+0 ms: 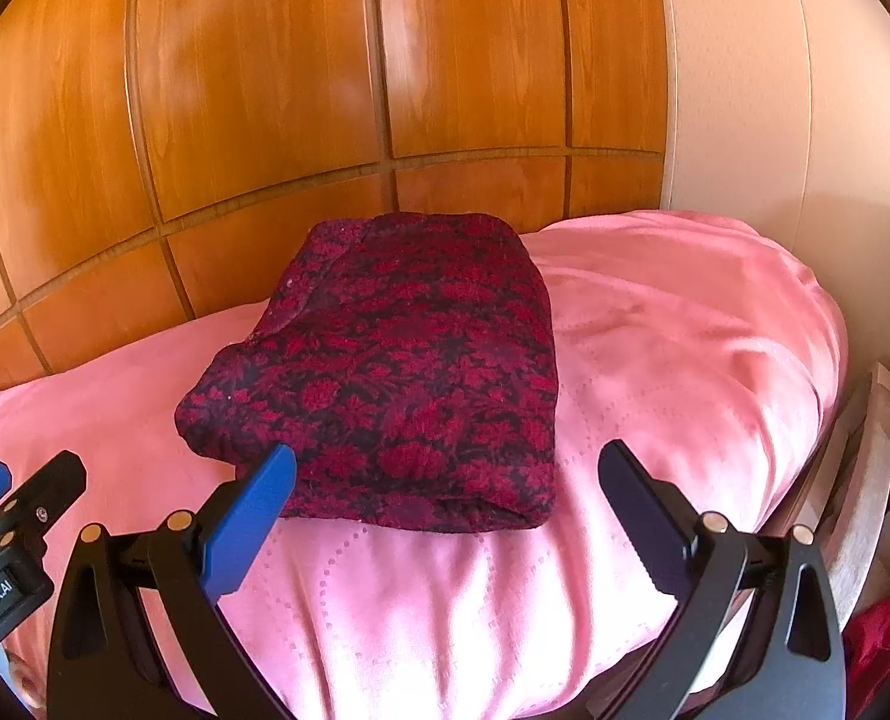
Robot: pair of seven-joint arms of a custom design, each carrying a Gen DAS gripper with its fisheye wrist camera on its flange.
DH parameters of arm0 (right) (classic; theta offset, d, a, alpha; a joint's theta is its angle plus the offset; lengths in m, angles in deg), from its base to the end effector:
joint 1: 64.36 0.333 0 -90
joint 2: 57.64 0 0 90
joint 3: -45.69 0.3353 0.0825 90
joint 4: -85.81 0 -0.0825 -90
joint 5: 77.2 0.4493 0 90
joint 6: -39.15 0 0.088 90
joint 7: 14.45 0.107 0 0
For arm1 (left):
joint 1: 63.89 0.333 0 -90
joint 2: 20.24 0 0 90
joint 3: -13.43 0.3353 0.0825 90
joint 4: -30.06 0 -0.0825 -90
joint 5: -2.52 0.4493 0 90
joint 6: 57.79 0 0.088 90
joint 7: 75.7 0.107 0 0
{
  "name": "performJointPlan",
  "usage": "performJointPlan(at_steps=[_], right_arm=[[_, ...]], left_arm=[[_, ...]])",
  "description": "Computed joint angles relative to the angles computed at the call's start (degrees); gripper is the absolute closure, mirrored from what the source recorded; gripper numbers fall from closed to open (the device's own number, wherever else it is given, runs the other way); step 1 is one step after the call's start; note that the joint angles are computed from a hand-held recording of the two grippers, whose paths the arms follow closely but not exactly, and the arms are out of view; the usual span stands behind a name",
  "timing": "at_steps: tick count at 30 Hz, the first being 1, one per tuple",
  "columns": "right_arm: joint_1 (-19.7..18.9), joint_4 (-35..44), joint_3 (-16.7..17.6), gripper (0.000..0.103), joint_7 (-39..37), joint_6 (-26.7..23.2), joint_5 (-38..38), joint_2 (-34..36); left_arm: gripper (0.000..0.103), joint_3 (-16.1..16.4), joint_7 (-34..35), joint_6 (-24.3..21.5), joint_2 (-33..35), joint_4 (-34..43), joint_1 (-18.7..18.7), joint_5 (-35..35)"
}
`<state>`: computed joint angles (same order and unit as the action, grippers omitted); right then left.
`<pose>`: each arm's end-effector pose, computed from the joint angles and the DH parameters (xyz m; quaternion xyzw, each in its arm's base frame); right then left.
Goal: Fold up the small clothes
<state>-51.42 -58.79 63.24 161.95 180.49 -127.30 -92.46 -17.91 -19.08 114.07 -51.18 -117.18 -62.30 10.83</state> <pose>0.3940 0.2439 0.5219 -0.4853 0.7386 -0.3626 0.2957 0.4134 -0.2674 0.5076 -0.5859 0.6722 -0.3654 0.2673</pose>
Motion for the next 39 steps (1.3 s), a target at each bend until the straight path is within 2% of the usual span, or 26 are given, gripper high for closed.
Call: performJointPlan(at_steps=[20, 32, 34, 39], right_arm=[[0.86, 0.57, 0.17, 0.002, 0.27, -0.58, 0.37, 1.16], [1.2, 1.08, -0.33, 0.002, -0.14, -0.24, 0.46, 2.61], [1.17, 1.17, -0.43, 0.002, -0.37, -0.13, 0.43, 2.88], [1.48, 1.15, -0.98, 0.002, -1.24, 0.73, 0.99, 3.48]], left_arm=[[0.004, -0.71, -2.04, -0.96, -0.17, -0.3, 0.32, 1.12], [0.004, 0.68, -1.92, -1.09, 1.54, -0.04, -0.58, 1.14], [0.004, 2.77, -0.6, -0.27, 2.29, -0.25, -2.62, 0.05], [0.006, 2.9, -0.29, -0.86, 3.79, 0.28, -2.52, -0.63]])
